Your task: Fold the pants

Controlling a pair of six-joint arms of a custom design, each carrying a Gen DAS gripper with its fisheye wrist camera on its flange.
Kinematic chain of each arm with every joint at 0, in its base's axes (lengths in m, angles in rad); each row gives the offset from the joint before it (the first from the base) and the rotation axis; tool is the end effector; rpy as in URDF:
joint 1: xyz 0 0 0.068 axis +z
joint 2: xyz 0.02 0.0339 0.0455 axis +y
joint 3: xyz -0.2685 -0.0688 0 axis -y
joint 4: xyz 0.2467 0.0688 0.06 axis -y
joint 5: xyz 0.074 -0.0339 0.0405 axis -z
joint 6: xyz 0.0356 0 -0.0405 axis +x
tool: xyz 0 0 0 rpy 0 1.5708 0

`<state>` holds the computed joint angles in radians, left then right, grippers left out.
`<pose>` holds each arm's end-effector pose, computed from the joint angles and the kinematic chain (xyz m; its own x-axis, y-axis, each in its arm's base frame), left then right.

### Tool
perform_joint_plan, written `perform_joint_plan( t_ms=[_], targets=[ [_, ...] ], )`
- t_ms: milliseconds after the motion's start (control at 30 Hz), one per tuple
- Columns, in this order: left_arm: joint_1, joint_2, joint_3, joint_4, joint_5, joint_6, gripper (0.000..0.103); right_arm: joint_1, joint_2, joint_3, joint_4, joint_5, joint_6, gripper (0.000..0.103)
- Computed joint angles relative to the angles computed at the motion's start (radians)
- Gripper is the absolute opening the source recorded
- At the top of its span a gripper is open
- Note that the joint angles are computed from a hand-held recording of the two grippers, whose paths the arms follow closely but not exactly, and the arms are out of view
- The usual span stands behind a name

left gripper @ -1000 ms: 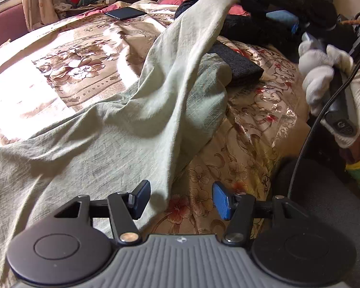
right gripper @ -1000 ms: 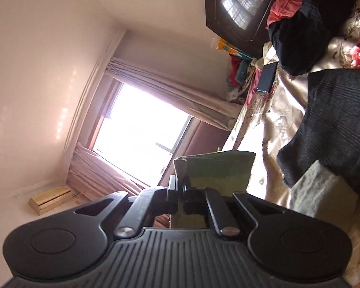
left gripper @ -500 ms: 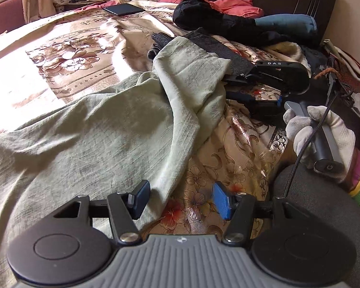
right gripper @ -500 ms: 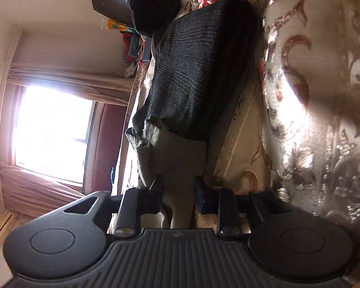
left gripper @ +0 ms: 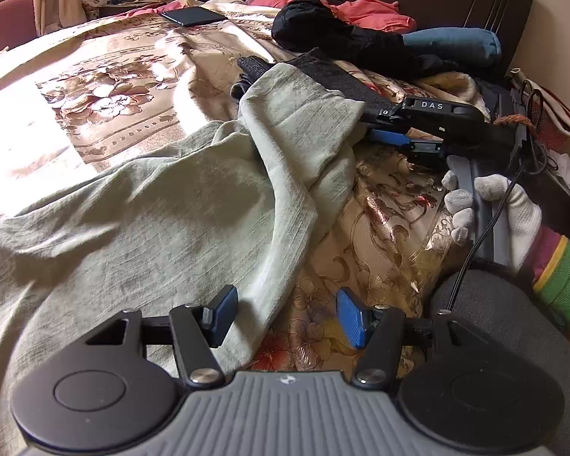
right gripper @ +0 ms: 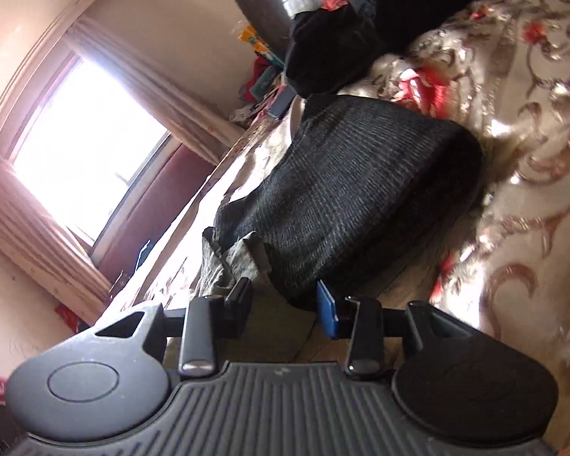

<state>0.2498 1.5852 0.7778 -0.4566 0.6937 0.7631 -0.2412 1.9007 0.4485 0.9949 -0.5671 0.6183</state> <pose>0.2657 0.0443 0.1486 -0.6696 0.3776 -0.6395 0.6363 0.7358 -0.2318 0.2853 -0.0505 0.0837 -0.5039 0.6274 -0.5937 0.0313 0.7001 0.7134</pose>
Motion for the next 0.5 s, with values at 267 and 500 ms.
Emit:
perform_joint_plan(
  t_ms=[267,500],
  targets=[
    [-0.059,-0.007,0.003,0.016,-0.036,-0.018,0.069,0.007,-0.038,0.089,-0.251,-0.115,-0.182,0.014],
    [-0.064,-0.06,0.015,-0.041,-0.007,0.001,0.069,-0.099,-0.397,0.097,-0.694,-0.251,-0.142,0.005]
  ],
)
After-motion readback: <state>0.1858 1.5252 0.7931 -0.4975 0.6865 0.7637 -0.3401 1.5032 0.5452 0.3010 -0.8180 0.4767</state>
